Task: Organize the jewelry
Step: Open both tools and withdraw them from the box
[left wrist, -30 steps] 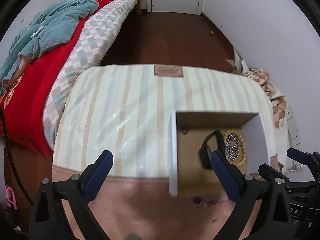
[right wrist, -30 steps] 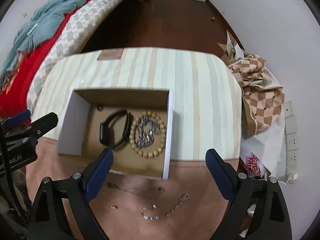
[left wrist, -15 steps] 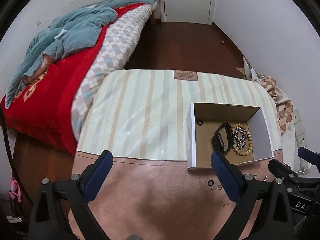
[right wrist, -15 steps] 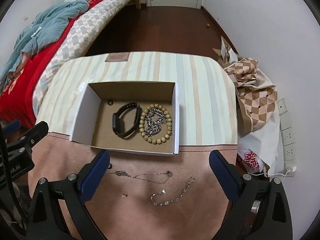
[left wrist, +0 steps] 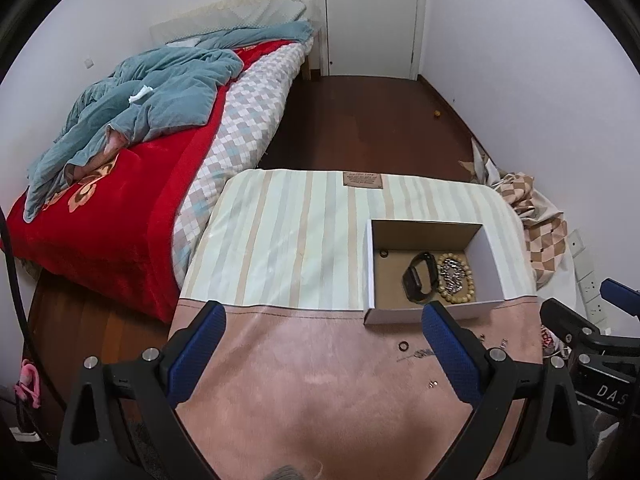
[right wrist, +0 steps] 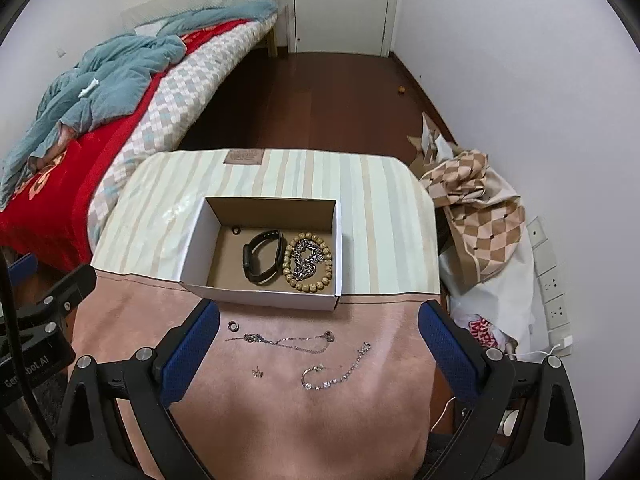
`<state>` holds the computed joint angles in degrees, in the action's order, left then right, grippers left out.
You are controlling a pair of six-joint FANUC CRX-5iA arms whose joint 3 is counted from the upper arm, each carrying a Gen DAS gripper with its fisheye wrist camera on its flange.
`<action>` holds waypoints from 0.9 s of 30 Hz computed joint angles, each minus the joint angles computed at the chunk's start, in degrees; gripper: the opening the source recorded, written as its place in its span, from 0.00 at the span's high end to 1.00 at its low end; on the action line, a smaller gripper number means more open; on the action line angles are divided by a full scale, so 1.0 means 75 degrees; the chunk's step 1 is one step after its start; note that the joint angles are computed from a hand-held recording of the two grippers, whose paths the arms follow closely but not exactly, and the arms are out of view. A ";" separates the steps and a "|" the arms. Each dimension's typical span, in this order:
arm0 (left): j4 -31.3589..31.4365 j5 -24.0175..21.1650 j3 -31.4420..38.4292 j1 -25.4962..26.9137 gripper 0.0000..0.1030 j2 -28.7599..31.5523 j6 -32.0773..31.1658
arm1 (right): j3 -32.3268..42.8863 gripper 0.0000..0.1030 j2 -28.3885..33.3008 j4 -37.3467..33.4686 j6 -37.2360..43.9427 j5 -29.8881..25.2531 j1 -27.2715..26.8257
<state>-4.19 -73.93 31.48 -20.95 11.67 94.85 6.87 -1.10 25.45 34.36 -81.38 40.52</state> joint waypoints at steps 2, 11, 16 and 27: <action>-0.0010 0.0064 -0.0115 -0.0018 0.03 -0.0176 -0.0014 | -0.0019 0.02 -0.0103 0.0093 -0.0096 -0.0051 0.0150; -0.0099 0.0419 -0.0721 -0.0055 0.03 -0.0809 0.0210 | -0.0489 0.02 -0.0747 0.0446 -0.0795 0.0151 0.0714; -0.0636 0.0547 -0.1112 -0.0255 0.03 -0.0817 0.0459 | -0.1327 0.02 -0.1172 0.0201 -0.1445 0.0436 0.0527; -0.1208 0.0357 -0.1780 -0.0527 0.03 -0.0238 0.0540 | -0.3462 0.29 -0.1604 -0.1339 -0.2332 0.1693 -0.0486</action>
